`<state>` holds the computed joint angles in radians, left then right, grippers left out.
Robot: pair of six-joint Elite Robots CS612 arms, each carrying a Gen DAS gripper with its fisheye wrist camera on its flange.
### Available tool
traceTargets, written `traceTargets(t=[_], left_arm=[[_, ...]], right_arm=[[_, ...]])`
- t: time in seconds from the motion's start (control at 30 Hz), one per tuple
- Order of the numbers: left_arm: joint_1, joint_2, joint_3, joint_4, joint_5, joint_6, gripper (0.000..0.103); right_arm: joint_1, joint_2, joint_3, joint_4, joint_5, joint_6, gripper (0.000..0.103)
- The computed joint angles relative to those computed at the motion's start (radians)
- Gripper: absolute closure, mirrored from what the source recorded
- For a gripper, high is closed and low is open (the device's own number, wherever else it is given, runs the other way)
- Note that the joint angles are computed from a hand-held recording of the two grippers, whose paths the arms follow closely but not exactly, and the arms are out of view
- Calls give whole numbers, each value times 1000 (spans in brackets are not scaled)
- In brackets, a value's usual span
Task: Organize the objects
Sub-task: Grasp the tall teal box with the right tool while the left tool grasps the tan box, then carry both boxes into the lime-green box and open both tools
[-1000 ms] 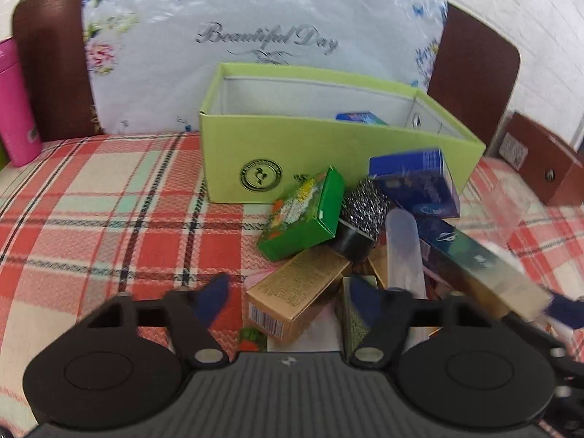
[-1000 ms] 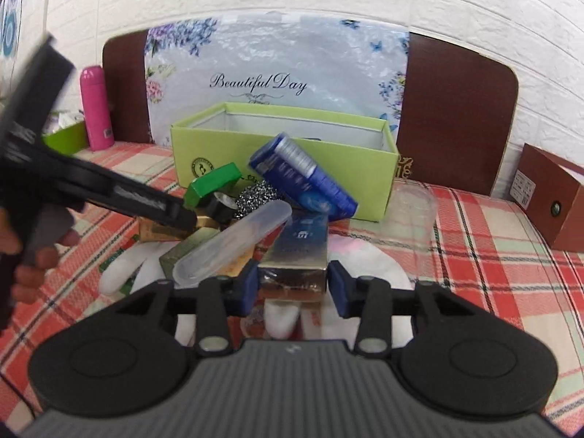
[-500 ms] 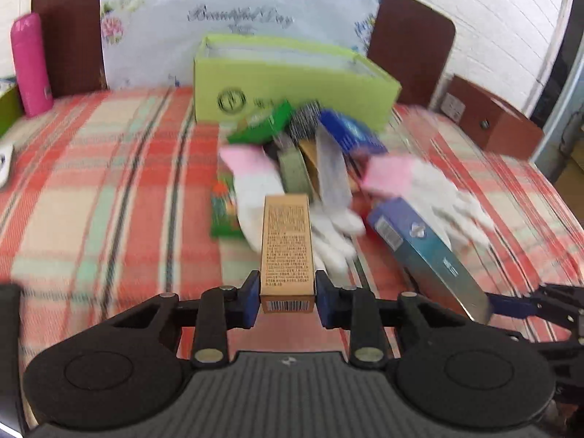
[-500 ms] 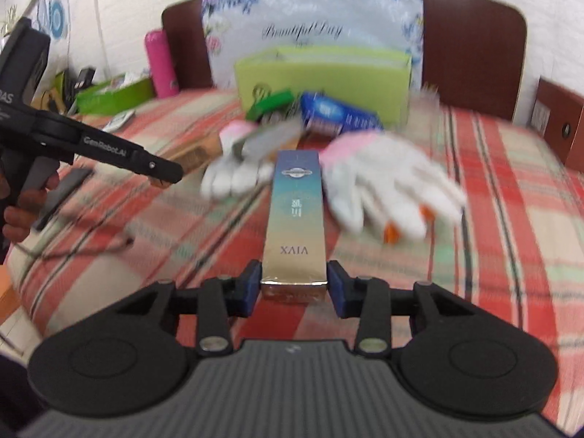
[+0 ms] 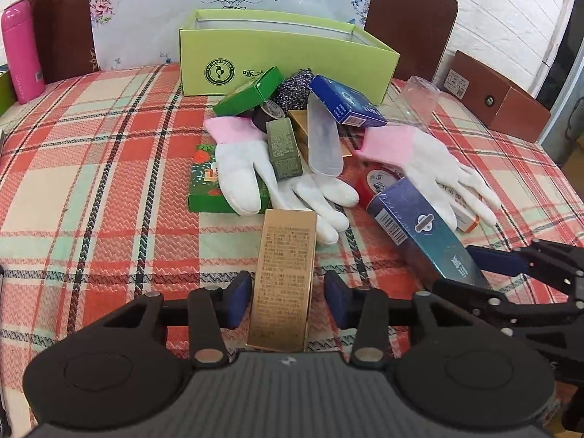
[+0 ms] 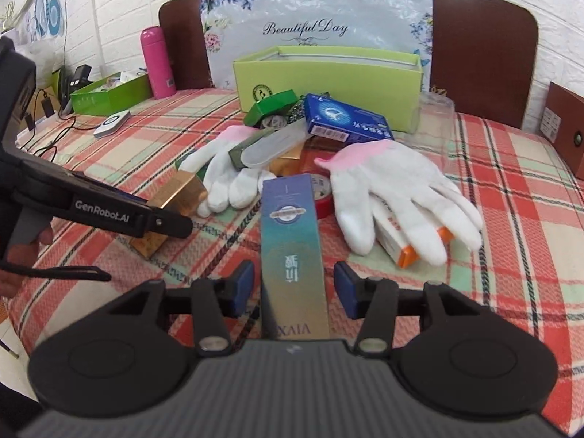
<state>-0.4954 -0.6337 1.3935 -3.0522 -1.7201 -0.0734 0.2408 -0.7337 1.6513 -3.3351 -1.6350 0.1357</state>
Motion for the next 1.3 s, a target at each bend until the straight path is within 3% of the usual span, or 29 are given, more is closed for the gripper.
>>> traceTargets(t=[0.47, 0.6, 0.77, 0.93, 1.13, 1.3], left_arm=[[2, 8, -17, 13, -13, -32, 57], [2, 8, -20, 17, -17, -26, 57], [2, 7, -21, 20, -18, -27, 68], [6, -3, -9, 1, -37, -21, 70], [21, -22, -1, -82, -111, -8, 70], [25, -9, -65, -148, -116, -9, 70]], right_arm=[[2, 18, -39, 47, -4, -27, 58], [2, 19, -41, 50, -3, -22, 63], [-3, 17, -38, 46, 16, -8, 64], [-20, 4, -22, 49, 94, 43, 64], [-45, -32, 15, 4, 213, 86, 64], [-63, -40, -8, -69, 231, 92, 64]])
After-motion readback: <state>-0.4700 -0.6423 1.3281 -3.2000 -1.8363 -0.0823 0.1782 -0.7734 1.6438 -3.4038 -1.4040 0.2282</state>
